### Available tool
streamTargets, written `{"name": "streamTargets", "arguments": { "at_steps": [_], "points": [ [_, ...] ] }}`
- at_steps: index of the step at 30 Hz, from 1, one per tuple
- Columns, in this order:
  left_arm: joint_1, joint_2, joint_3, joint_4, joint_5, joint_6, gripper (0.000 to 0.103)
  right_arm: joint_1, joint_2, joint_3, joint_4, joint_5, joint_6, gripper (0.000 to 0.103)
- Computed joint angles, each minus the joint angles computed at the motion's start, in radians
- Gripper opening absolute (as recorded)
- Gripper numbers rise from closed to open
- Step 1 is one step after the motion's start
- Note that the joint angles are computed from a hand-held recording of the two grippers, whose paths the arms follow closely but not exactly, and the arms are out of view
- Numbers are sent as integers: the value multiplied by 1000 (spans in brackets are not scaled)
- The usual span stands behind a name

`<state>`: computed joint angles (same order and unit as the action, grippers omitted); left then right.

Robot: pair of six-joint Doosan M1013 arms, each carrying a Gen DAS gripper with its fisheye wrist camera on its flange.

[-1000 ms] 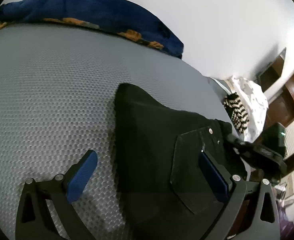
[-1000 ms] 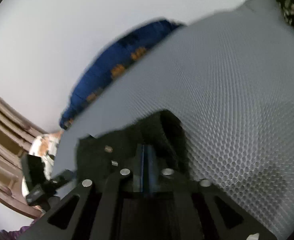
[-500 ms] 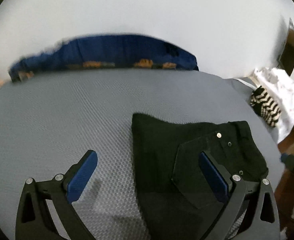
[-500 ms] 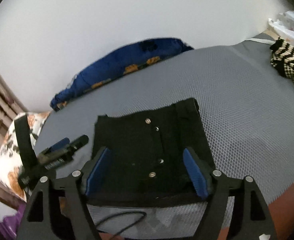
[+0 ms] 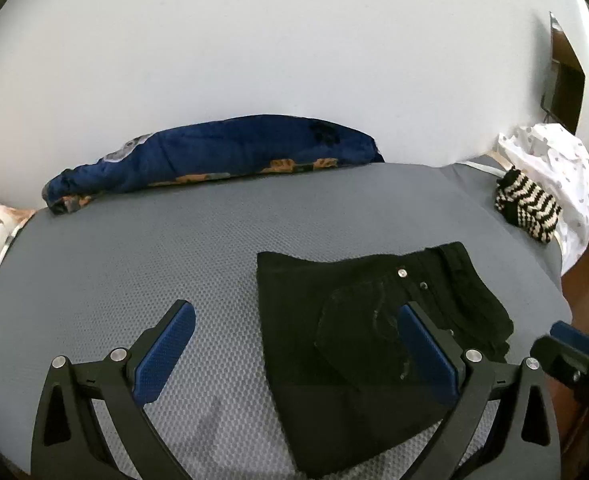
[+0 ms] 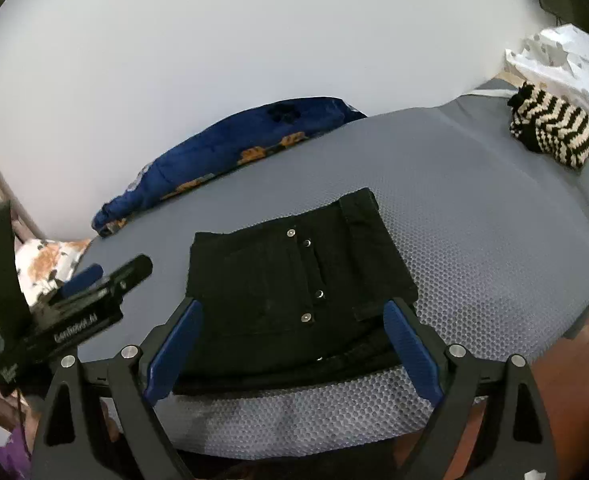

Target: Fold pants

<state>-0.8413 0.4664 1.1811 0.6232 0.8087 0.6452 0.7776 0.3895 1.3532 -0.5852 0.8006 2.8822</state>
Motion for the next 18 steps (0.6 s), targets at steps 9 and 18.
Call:
{"name": "streamTargets", "arguments": {
  "at_steps": [9,18],
  "points": [
    [-4,17,-25,-13,45,30,101,-15,-14,18,29,-21,2,94],
    [38,71,-74,-162,83,192,101,-102,-8,20,165,-18,-257,99]
  ]
}}
